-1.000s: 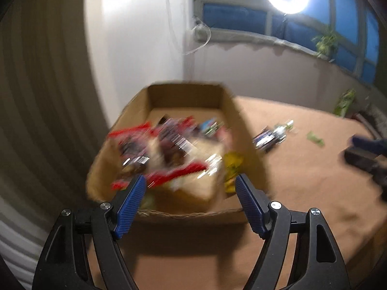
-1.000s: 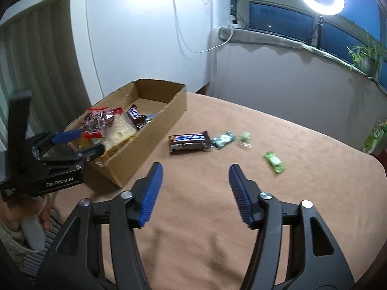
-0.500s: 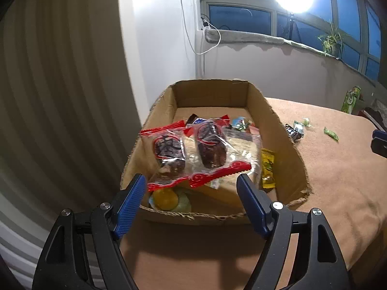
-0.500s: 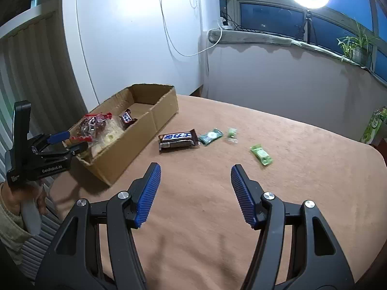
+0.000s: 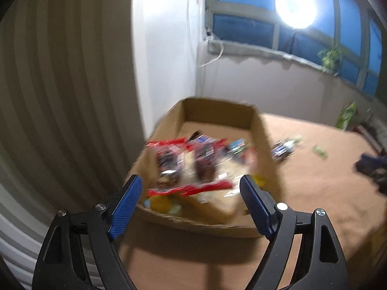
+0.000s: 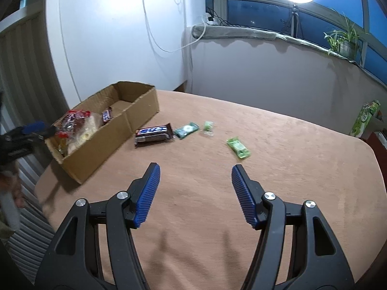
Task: Organize snacks
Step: 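Withdraw both tools from the box toward the remaining snacks, then grasp the green candy packet with the right tool while the left approaches the chocolate bar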
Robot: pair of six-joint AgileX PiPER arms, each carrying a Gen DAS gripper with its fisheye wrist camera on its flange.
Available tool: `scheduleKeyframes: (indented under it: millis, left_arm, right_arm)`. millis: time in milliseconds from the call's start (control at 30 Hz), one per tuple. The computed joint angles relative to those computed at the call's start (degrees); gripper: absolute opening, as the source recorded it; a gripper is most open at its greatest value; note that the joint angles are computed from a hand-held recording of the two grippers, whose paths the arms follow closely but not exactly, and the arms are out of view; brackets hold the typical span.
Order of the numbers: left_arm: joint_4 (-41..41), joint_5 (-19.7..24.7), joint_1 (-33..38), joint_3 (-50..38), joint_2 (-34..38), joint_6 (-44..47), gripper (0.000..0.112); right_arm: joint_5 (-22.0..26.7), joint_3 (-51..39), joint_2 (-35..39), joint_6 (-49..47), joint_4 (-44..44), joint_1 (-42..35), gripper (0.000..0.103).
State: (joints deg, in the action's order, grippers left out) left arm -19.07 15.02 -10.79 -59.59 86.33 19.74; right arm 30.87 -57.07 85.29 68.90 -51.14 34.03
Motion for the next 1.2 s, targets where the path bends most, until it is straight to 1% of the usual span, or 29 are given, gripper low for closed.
scheduleKeyframes:
  millis: [33, 67, 100, 133, 200, 233, 267, 333, 367, 400, 433, 500, 600, 633, 733, 767, 833, 867, 967, 1000, 1033, 1167, 1200]
  left_arm:
    - [-0.7, 0.5, -0.8, -0.1, -1.1, 0.3, 0.084]
    - [0.9, 0.9, -2.1, -1.0, -1.5, -1.7, 0.084]
    - [2.4, 1.4, -3.4, -1.6, -1.8, -4.3, 0.084]
    - [1.8, 3.3, -5.1, -2.8, -2.1, -5.5, 0.084]
    - [-4.7, 6.2, -7.8, -4.8, -1.4, -1.7, 0.085]
    - [-6.0, 6.0, -10.8, -5.4, -0.8, -1.3, 0.085]
    - [-5.0, 5.5, -13.0, -6.0, 0.1, -2.7, 0.085]
    - [-0.4, 4.4, -18.4, -7.9, 3.4, -7.8, 0.085]
    - [2.4, 3.4, -20.5, -9.0, 5.6, -10.7, 0.085]
    - [6.6, 3.3, -22.1, -10.0, 7.3, -15.0, 0.085]
    - [9.7, 4.7, -23.4, -13.3, 11.0, -18.6, 0.085]
    - [12.4, 6.4, -24.6, -18.1, 16.2, -22.2, 0.085]
    - [20.0, 9.9, -25.6, -25.1, 21.9, -30.1, 0.085]
    - [22.3, 12.0, -25.6, -28.7, 24.3, -32.5, 0.085]
    - [25.7, 14.6, -24.6, -35.0, 28.8, -36.2, 0.085]
    - [25.1, 15.5, -24.1, -37.0, 29.9, -35.8, 0.085]
    - [20.6, 17.5, -23.1, -40.4, 32.1, -31.8, 0.085]
    - [20.2, 18.1, -22.9, -40.9, 32.3, -30.8, 0.085]
    - [20.2, 19.2, -23.0, -42.8, 34.1, -29.2, 0.085]
    - [19.3, 19.8, -22.6, -43.8, 34.9, -27.9, 0.085]
    - [18.0, 20.6, -22.0, -45.1, 35.8, -25.7, 0.085]
    - [16.5, 22.1, -21.1, -47.3, 37.4, -20.9, 0.084]
    - [16.3, 22.6, -21.0, -47.9, 37.7, -20.3, 0.084]
  right_arm:
    - [0.1, 0.0, 0.0, -0.3, 0.2, -0.4, 0.080]
    - [0.4, 0.1, -0.2, -0.2, -0.1, -0.7, 0.084]
    - [0.6, 0.2, -0.2, -0.5, -0.2, -1.0, 0.084]
    - [0.8, 0.0, -0.1, -1.7, 0.3, -1.6, 0.084]
    - [0.9, -0.5, 0.5, -5.9, 2.7, -3.6, 0.084]
    - [0.8, -1.0, 0.8, -8.6, 4.7, -4.6, 0.084]
    - [0.3, -1.7, 1.5, -13.7, 8.4, -6.6, 0.084]
    - [-0.4, -2.5, 2.6, -20.0, 12.8, -9.5, 0.084]
    - [-0.8, -3.0, 3.3, -24.6, 16.3, -11.5, 0.084]
    - [-1.6, -3.2, 3.7, -28.7, 19.5, -13.4, 0.084]
    - [-2.0, -3.4, 4.0, -31.6, 22.0, -14.7, 0.084]
    - [-2.7, -4.1, 5.1, -38.8, 27.7, -17.9, 0.084]
    - [-3.2, -5.3, 6.8, -47.4, 33.5, -21.2, 0.084]
    - [-3.4, -6.0, 7.6, -50.3, 35.7, -22.1, 0.084]
    - [-3.3, -9.8, 11.3, -60.1, 42.8, -24.7, 0.084]
    - [-3.0, -11.4, 12.9, -62.5, 44.5, -25.2, 0.084]
    - [-2.2, -14.6, 15.8, -66.6, 47.5, -25.8, 0.084]
    - [-1.5, -16.5, 17.5, -68.8, 49.1, -26.0, 0.084]
    - [-0.2, -20.0, 20.8, -71.3, 49.8, -25.9, 0.083]
    - [0.1, -21.0, 21.7, -72.1, 50.2, -25.9, 0.079]
    - [0.4, -21.8, 22.4, -72.3, 50.0, -25.8, 0.076]
    - [0.4, -23.6, 23.8, -74.5, 51.4, -26.0, 0.073]
    - [0.4, -23.8, 24.1, -74.9, 51.8, -26.1, 0.070]
